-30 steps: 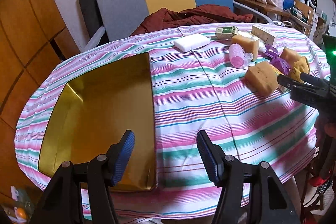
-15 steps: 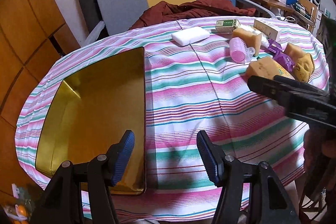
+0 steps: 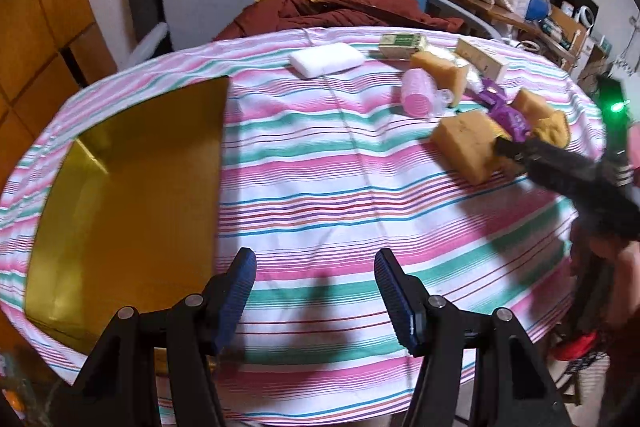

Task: Organize objects
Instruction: 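Grasp the WEIDAN biscuit pack with the right gripper while the left grasps a tan sponge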

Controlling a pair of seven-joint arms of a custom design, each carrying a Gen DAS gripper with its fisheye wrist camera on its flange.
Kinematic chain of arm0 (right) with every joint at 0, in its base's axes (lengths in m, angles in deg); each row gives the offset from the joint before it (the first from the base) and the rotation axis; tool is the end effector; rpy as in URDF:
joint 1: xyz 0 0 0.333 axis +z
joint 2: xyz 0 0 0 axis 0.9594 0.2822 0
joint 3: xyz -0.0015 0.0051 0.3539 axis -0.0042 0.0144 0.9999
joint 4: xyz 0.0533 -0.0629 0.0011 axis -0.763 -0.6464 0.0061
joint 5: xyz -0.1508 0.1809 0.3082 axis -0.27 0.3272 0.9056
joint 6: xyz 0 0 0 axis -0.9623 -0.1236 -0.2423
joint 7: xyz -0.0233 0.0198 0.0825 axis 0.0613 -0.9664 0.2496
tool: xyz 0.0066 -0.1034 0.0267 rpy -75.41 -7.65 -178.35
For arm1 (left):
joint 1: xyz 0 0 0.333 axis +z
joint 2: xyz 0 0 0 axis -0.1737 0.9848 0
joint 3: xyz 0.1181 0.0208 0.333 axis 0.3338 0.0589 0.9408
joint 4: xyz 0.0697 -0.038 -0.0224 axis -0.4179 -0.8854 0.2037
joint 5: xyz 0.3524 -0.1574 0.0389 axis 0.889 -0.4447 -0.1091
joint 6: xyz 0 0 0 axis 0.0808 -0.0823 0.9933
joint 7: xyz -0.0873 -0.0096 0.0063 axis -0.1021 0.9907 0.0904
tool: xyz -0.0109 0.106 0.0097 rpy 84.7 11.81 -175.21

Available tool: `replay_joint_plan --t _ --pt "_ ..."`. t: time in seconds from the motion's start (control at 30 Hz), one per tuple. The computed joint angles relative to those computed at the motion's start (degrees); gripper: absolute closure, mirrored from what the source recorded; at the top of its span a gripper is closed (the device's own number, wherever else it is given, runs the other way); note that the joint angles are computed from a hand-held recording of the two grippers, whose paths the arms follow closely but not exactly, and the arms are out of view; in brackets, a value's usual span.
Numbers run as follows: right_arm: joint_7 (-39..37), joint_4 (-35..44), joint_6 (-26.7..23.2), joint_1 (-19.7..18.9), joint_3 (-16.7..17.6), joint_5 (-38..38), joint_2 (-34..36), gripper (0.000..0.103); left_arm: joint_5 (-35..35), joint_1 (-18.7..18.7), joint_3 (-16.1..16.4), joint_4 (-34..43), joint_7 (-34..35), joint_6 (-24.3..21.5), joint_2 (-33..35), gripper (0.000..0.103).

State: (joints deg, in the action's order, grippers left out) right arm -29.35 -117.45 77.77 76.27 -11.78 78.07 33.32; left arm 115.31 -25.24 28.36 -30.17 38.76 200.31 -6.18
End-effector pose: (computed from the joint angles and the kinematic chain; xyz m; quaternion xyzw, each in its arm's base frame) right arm 0.7319 0.1264 0.3918 -0.7830 0.4900 -0.1343 0.3588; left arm 0.5870 -0.2562 0.4410 -0.7677 0.5774 -0.1617 0.2262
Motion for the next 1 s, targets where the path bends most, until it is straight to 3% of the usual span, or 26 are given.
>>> replay_joint_plan --t 0.13,0.3,0.37,0.47,0.6,0.77,0.87,1.0 --pt "0.33 4.07 -4.89 -0.99 0.25 -0.13 2.41 0.020 -2.30 0.83 -0.25 0.40 1.48 3.97 0.85 0.041" --pt "2.53 10.56 -17.14 -3.18 0.90 1.73 5.74 0.020 -4.09 0.96 0.04 1.88 2.32 6.72 2.41 0.041" --pt "1.26 10.73 -19.31 -3.87 0.93 3.41 5.55 0.022 -5.84 1.32 -0.04 2.25 3.26 8.30 3.00 0.041" --pt "-0.79 7.03 -14.08 -2.59 -0.77 4.19 3.21 0.024 -7.71 1.57 0.20 2.59 3.38 11.47 3.90 0.041" --pt "-0.94 5.54 -11.15 -0.05 -3.40 -0.93 2.66 0.035 -10.66 1.80 0.01 4.70 5.00 14.61 6.16 0.041" --pt "1.92 8.23 -13.54 -0.89 -2.26 -0.77 4.28 0.035 -14.49 1.38 -0.32 8.96 8.93 13.32 9.28 0.041" --pt "-1.82 7.97 -15.64 -1.96 -0.35 0.57 3.75 0.035 -15.23 0.91 0.18 10.59 10.00 12.61 10.48 0.041" --pt "-1.20 6.09 -9.17 0.02 -2.13 0.85 2.83 0.036 -15.85 0.71 0.68 11.82 10.94 12.82 11.71 0.041"
